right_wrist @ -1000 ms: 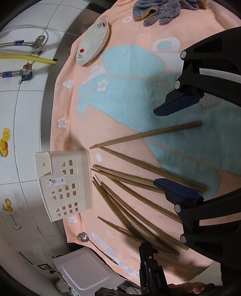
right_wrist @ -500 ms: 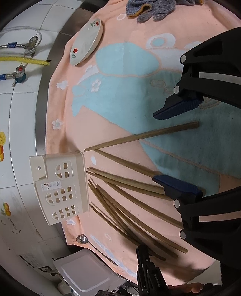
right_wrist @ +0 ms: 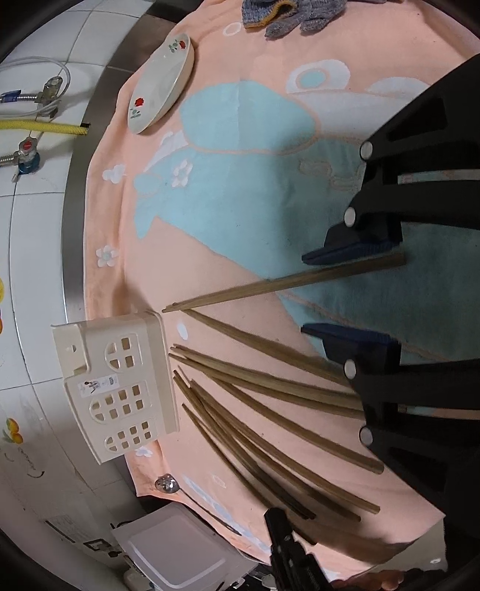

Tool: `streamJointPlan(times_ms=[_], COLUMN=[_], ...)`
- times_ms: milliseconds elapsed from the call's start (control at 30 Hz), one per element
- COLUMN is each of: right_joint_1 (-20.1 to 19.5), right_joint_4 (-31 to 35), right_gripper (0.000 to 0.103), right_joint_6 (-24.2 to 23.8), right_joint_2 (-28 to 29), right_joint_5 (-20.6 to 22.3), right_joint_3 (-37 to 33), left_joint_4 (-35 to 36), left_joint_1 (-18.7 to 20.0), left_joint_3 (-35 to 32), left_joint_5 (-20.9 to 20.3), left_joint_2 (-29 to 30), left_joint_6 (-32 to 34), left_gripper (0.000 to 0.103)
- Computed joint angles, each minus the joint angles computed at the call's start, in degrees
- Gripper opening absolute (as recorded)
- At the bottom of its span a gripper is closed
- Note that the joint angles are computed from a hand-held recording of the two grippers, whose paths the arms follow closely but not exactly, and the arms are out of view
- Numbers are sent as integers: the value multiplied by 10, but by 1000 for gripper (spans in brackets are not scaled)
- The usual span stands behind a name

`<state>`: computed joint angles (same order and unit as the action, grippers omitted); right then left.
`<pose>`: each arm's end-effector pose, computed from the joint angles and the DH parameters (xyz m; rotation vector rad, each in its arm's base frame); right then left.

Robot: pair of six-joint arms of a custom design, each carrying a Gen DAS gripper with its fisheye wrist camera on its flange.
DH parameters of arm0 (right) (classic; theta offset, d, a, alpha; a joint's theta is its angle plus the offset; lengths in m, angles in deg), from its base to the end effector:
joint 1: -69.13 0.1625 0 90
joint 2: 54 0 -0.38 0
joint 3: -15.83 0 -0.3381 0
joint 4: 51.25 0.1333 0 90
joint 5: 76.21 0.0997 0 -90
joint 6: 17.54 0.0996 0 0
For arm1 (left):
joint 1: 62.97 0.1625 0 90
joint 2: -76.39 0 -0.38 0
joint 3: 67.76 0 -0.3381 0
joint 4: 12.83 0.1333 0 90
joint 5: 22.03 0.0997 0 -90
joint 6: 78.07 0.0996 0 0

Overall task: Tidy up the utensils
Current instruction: 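Lift the chopsticks upright and lower them into the cream holder with both grippers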

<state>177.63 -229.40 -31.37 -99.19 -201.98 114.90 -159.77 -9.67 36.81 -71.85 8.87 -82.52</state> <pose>0.2600 -0.5404 0.1483 0.4454 -2.4074 0.7825 -0.1612 -0.5468 0.2723 0.5416 2.4520 -0.7335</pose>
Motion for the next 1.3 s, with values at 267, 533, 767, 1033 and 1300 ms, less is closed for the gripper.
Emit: streamJointPlan(times_ms=[267,533,767,1033,1300], right_joint_1=[-2,10,47,72,89], right_joint_4=[-24,-62,-119,-61,56], right_gripper=[12,8,7,6,6], right_joint_6=[-9,-20,-82,-130,-146], right_joint_2=[7,2,2,15,42], right_joint_5=[-15,-19,-5,33,62], right_joint_3=[3,8,-28,-140,-281], left_joint_4=[-34,-60,-86,-94,-105], left_joint_1=[-7,-13,-16,-26,-49], left_joint_3=[-1,-11,-39,-95,-179], left_joint_5=[6,11,1,-5,-16], left_joint_2=[-13,-21,-17,-3,24], left_joint_6=[33,63,99,145,209], left_gripper=[5,5,5,5,5])
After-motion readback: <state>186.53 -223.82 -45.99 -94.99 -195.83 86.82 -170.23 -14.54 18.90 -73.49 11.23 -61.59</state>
